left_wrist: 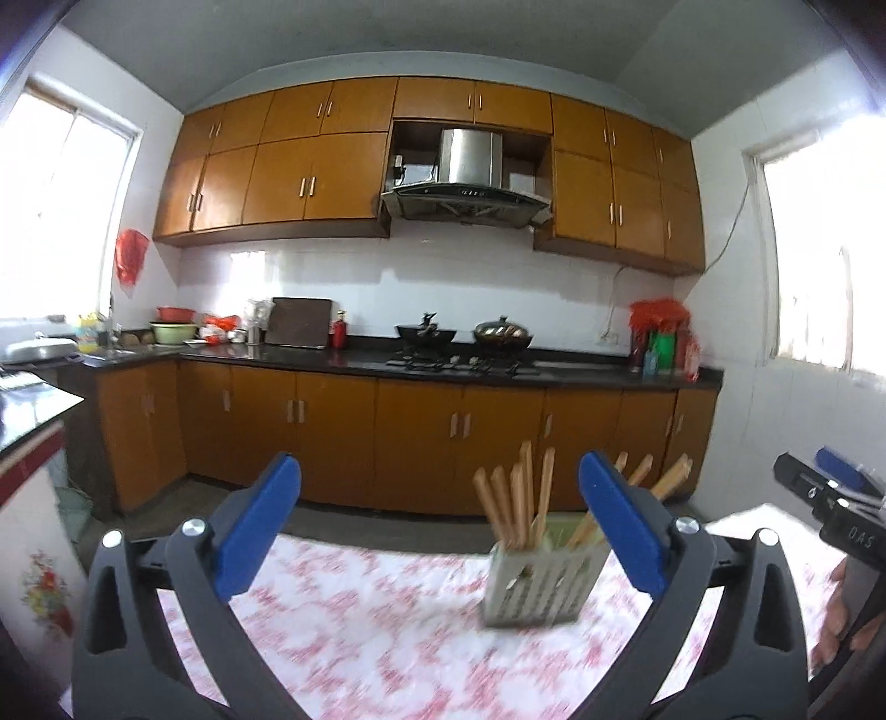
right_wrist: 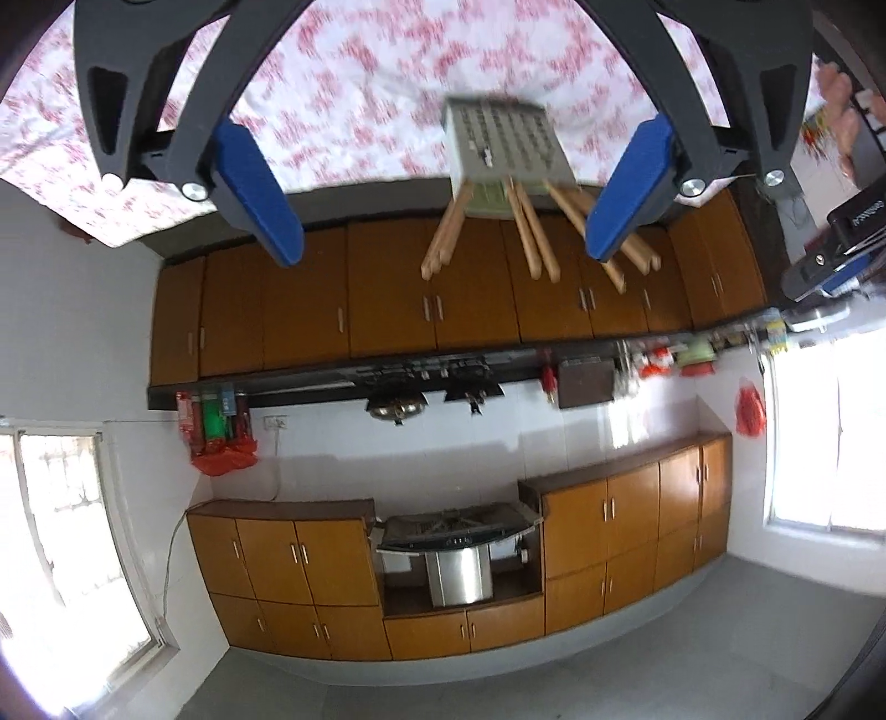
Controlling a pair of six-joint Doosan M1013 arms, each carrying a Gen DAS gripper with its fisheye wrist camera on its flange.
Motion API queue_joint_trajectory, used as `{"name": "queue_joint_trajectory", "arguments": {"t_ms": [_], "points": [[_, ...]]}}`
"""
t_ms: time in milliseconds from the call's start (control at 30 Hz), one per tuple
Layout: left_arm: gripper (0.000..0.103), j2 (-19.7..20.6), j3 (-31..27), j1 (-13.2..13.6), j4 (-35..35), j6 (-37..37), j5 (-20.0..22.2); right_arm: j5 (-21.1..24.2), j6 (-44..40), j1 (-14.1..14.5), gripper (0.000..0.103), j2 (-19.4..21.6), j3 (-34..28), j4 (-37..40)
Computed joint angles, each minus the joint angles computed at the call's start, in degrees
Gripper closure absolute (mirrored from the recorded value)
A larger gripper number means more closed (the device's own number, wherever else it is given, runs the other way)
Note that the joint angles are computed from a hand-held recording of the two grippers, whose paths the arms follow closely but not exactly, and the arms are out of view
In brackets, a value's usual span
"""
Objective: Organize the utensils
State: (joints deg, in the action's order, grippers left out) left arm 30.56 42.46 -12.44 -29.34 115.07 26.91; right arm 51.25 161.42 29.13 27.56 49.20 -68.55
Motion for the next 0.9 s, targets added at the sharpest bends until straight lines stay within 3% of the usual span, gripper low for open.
{"name": "queue_joint_trajectory", "arguments": {"t_ms": [133, 333, 533, 900], "points": [[0.004, -4.0, 8.4, 0.1, 0.7, 2.7, -2.6, 4.5, 0.6, 1.8, 0.002, 0.0, 1.9, -2.9], [0.004, -6.6, 14.5, 0.5, -3.0, 7.3, -0.8, 5.6, -2.9, 3.0, 0.002, -0.3, 4.4, 0.9], [0.004, -7.1, 16.7, 0.3, -0.7, 6.8, 2.1, 7.0, -3.3, 3.9, 0.002, -0.6, 6.6, 3.9], [0.004, -7.3, 18.7, -0.1, 4.3, 1.3, 2.9, 8.3, -2.0, 4.3, 0.002, -0.8, 8.0, 6.1]]}}
